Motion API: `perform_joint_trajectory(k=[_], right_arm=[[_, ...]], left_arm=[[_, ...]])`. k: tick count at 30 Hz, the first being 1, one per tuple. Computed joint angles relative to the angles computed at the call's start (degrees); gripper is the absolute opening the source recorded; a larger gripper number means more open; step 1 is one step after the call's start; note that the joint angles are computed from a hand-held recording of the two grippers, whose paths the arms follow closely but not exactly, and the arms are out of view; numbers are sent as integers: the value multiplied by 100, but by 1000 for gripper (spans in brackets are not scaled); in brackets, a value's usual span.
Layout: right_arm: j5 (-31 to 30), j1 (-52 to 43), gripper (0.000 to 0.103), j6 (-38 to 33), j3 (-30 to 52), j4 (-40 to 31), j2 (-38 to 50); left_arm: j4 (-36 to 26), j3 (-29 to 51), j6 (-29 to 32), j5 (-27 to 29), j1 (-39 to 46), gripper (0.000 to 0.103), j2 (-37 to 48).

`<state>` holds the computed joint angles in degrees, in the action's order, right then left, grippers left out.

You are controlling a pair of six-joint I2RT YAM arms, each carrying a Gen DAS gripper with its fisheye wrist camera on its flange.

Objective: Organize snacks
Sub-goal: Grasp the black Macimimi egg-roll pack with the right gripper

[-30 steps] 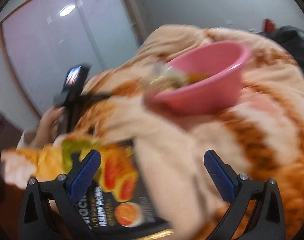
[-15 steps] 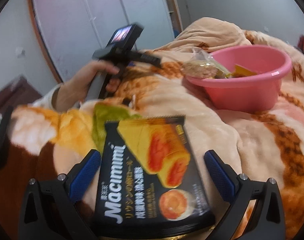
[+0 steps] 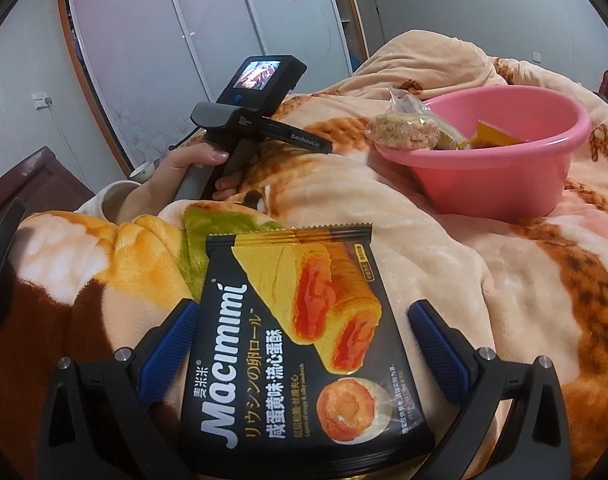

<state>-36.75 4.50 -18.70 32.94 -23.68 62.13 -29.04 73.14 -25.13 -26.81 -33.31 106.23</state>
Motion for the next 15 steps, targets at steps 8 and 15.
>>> perform_joint_trajectory(k=[8,15], right_arm=[[-25,30,92,-72,-218,220,-337],[-313,-115,82,-87,-376,492,-465]], left_arm=[[1761,-1667,-434,1142,516,103,-1387],[2477,-2065,-657,1864,859,103,-1541]])
